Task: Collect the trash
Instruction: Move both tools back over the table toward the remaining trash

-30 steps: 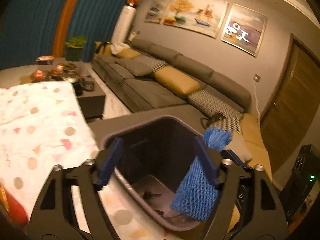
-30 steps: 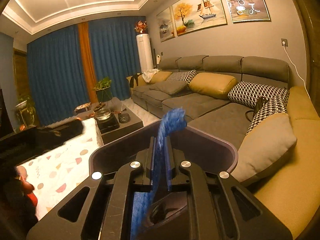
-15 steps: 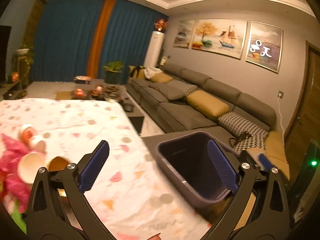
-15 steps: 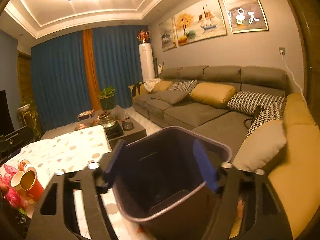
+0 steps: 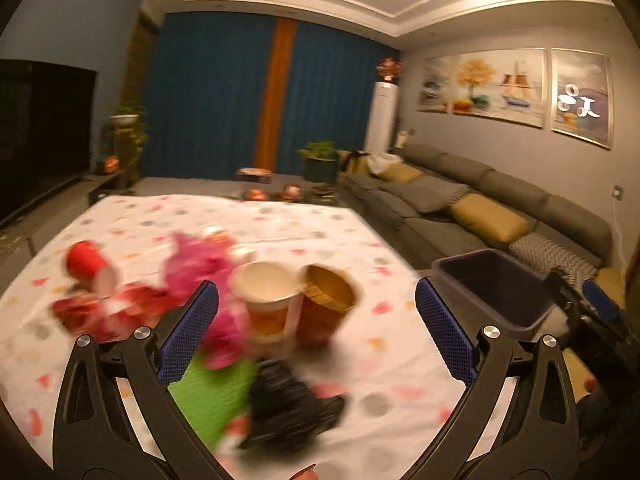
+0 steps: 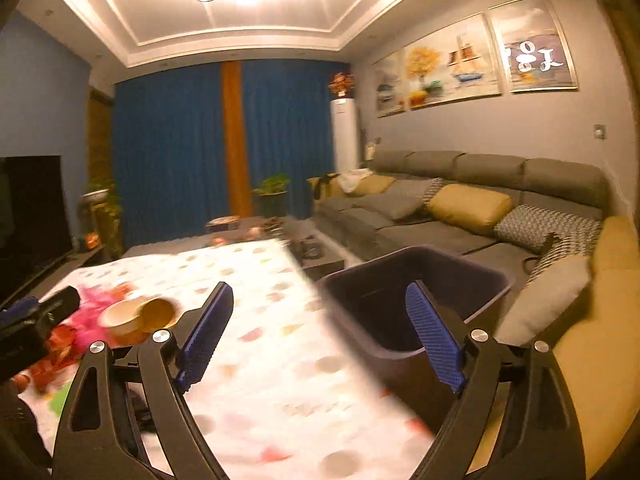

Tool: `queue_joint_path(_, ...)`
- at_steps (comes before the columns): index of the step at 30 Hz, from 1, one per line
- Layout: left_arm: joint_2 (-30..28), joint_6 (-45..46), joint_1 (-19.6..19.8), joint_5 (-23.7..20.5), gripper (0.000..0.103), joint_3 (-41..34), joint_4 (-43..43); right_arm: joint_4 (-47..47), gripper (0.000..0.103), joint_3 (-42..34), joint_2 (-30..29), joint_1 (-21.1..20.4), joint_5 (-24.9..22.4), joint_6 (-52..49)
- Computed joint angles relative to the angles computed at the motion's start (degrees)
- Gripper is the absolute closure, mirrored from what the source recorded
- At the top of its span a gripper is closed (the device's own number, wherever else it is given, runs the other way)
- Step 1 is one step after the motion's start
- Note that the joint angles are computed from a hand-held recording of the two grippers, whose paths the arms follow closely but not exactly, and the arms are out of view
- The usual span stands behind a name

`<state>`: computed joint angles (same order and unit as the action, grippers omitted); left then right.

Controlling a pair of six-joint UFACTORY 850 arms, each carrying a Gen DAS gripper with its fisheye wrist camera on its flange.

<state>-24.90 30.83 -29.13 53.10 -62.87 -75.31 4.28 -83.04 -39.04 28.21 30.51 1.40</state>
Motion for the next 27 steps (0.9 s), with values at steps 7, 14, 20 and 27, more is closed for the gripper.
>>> queue_joint_path(7,5.9,-2.7,-1.1,6.5,0.006,10.5,-5.7,-6.1,0.018,3.0,1.1,4.4,-0.1,3.2)
queue_joint_path(14,10.7,-6.8,-1.1,8.2,0.006,18.1,-8.0,-9.4,0.018,1.7,-0.6,7.7,-3.1,4.3)
queue_joint_path(20,12.8,-8.5,-1.2,9.1,0.006,21.8,-8.9,-11.9,0.018,-1.1,-3.4,10.1,-6.7,5.6)
queue_joint_path(27,13.7,-9.8,-0.2,8.5,0.006,23.7,-8.5,-15.2,0.031,-7.1,-7.3,11.4,-12.2,8.8)
